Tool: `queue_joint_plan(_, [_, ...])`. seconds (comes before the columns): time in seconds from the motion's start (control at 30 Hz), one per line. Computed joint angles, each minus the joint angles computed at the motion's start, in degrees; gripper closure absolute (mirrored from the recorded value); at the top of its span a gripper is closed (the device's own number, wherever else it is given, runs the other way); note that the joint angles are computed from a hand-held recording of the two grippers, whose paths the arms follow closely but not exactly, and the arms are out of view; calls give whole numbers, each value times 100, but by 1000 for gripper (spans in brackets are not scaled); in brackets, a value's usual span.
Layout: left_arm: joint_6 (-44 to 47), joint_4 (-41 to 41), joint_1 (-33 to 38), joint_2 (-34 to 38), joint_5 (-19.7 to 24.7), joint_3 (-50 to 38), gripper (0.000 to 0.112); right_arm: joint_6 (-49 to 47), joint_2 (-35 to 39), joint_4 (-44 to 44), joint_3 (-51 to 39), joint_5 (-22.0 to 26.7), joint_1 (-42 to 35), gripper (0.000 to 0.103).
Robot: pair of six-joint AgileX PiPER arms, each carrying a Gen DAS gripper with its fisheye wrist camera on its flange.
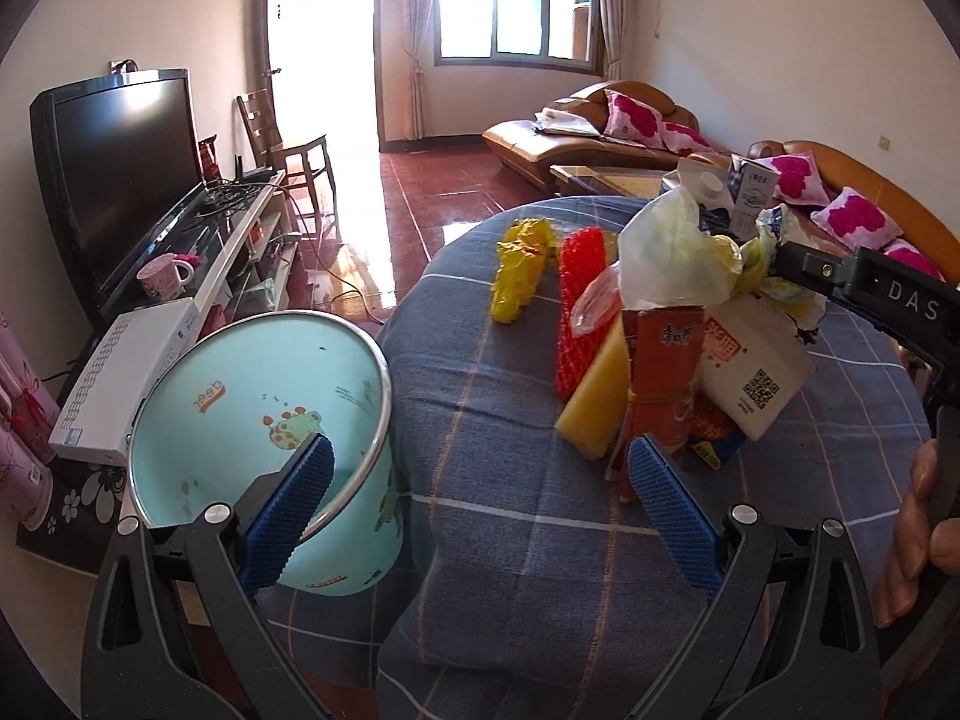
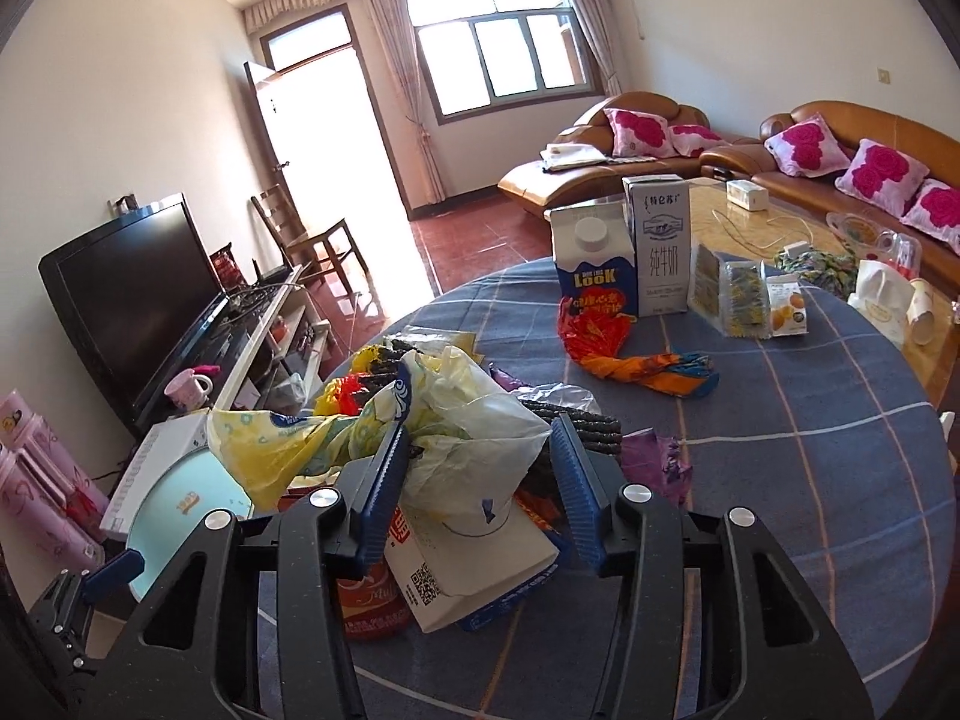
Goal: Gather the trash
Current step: 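Grasp the yellow-white plastic bag with the right tool while the left tool reaches toward the red carton, then grasp the red-orange drink carton with the left tool while the right tool lifts the bag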
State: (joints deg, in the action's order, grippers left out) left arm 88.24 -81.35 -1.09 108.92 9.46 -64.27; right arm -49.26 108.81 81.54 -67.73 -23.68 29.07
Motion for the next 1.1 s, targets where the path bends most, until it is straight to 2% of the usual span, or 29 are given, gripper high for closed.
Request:
queue_joint_plan(0.03, [316,-330,-56,24,15,2,16,199,-86,-147,97,-91,17,56])
queue_joint_plan(0.1, [260,-356,-164,104,62,-69,18,560,-293,-436,330,-300,29,56])
queue_joint_plan(0.23, [-638,297,-375,352,90,-324,20,1086,-786,-715,913,-845,-23,56])
queue_joint_plan(0.27, [-730,359,-443,420,34,-385,21,1079,-888,-625,1050,-1002,-56,56])
queue_joint_plan(0.37, [-1772,1291,-570,640,47,-642,25,893,-1078,-226,1402,-1322,-241,56])
queue_joint_plan(0.47, [-2502,1855,-672,811,153,-852,29,821,-1122,56,1742,-1413,-509,56])
queue_joint_plan(0.57, [-3147,2402,-769,1010,184,-1088,35,813,-1079,230,2026,-1243,-751,56])
queue_joint_plan(0.63, [-3859,3038,-814,1160,293,-1294,43,984,-1048,167,2200,-1054,-885,56])
queue_joint_plan(0.67, [-3968,3136,-816,1232,395,-1390,53,1082,-1035,114,2272,-988,-915,56])
queue_joint_plan(0.7, [-3915,3088,-802,1300,540,-1483,65,1193,-1014,56,2335,-962,-915,56])
queue_joint_plan(0.77, [-3791,2955,-793,1349,666,-1543,72,1357,-986,-13,2403,-950,-879,56])
queue_joint_plan(1.1, [-1357,867,-503,599,546,-558,73,1586,-1147,124,2503,-1289,-496,56])
